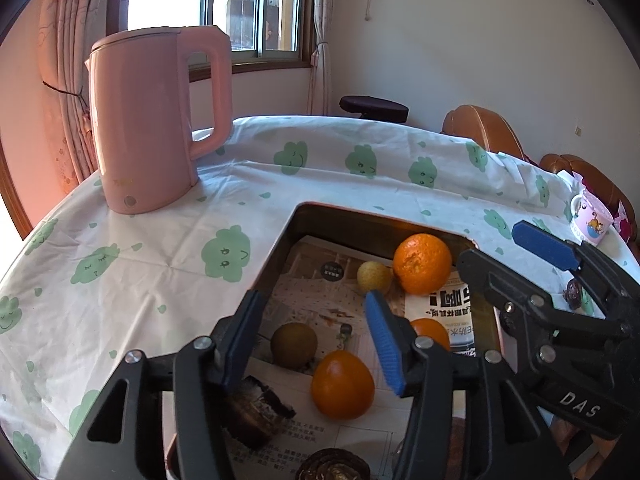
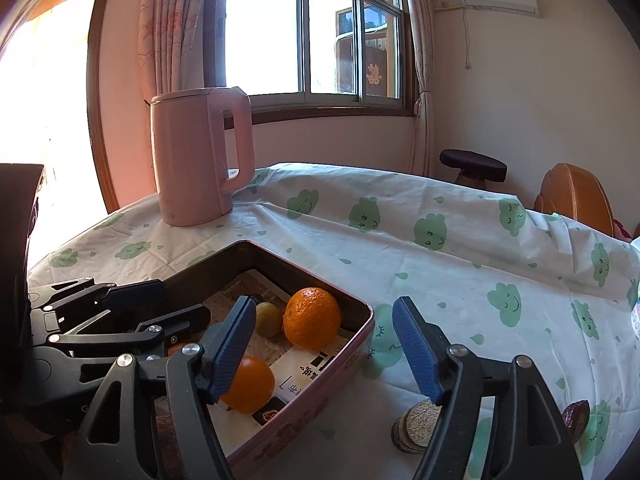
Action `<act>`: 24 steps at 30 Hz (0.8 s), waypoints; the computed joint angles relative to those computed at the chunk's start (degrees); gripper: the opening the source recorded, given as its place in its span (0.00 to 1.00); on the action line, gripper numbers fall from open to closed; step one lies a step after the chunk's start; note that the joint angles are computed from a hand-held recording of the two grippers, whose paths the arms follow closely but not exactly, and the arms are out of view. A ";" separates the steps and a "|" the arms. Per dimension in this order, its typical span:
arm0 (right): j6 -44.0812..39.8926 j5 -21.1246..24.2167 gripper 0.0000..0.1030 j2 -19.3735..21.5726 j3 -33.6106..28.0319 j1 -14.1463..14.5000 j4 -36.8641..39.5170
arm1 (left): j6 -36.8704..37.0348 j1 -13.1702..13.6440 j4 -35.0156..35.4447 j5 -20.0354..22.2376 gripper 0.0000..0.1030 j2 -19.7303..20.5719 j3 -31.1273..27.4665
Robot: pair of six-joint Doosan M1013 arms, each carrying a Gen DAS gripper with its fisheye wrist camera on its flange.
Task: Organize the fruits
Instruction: 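Open the left gripper to drop the kiwi while the right gripper releases the mandarin into the tin, then grasp the round rice-cake jar on the cloth with the left gripper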
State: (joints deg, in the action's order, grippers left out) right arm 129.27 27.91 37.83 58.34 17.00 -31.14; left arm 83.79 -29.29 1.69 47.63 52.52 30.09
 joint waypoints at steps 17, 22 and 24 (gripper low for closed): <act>21.13 3.26 0.74 -8.35 12.28 -1.37 -22.24 | 2.21 -2.65 -0.99 -10.87 0.83 -5.56 9.08; 27.63 7.17 0.74 -10.76 16.26 -3.15 -25.06 | 4.13 -4.38 -0.62 -11.00 0.83 -5.39 8.73; 27.44 7.74 0.74 -11.21 17.14 -3.70 -23.69 | 5.04 -5.19 0.07 -10.60 0.83 -5.08 8.26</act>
State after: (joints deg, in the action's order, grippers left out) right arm 156.72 35.65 26.62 75.48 13.29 -54.83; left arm 88.83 -34.49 1.76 37.02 47.45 38.36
